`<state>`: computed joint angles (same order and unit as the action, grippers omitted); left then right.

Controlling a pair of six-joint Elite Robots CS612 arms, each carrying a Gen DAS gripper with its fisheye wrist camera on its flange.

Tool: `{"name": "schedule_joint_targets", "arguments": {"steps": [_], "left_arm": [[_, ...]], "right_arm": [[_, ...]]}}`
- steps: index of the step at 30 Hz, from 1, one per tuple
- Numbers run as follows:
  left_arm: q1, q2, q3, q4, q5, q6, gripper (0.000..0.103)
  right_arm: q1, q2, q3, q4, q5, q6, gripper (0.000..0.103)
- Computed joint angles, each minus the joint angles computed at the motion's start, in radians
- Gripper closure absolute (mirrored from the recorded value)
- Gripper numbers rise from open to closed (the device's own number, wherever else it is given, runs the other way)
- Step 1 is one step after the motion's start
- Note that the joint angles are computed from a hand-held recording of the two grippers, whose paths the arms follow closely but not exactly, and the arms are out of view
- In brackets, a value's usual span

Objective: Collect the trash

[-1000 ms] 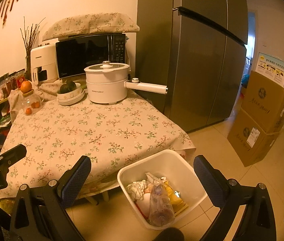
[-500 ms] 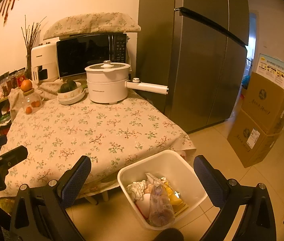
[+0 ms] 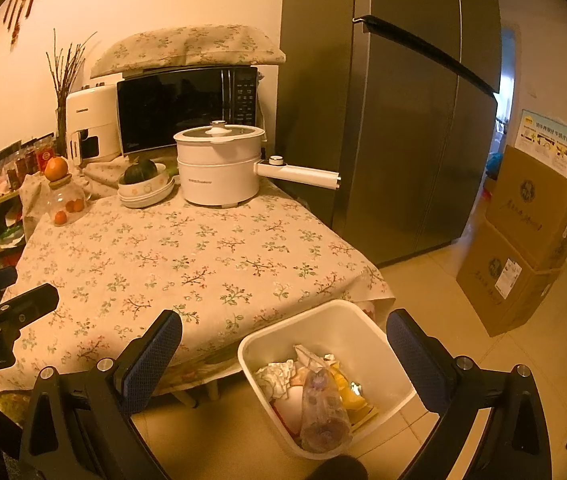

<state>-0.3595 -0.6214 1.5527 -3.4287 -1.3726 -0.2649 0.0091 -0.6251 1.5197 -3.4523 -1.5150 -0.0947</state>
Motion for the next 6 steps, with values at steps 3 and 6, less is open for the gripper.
{"name": "schedule_joint_targets", "arguments": {"steps": [3, 6], "left_arm": [[-0.001, 0.001, 0.001, -0.011, 0.01, 0.011, 0.0], [0.004, -0.001, 0.001, -0.011, -0.014, 0.015, 0.0]], "right_arm": [[0.0, 0.001, -0.001, -0.003, 0.001, -0.002, 0.0], [0.0, 0.002, -0.001, -0.004, 0.004, -0.005, 0.0]]}}
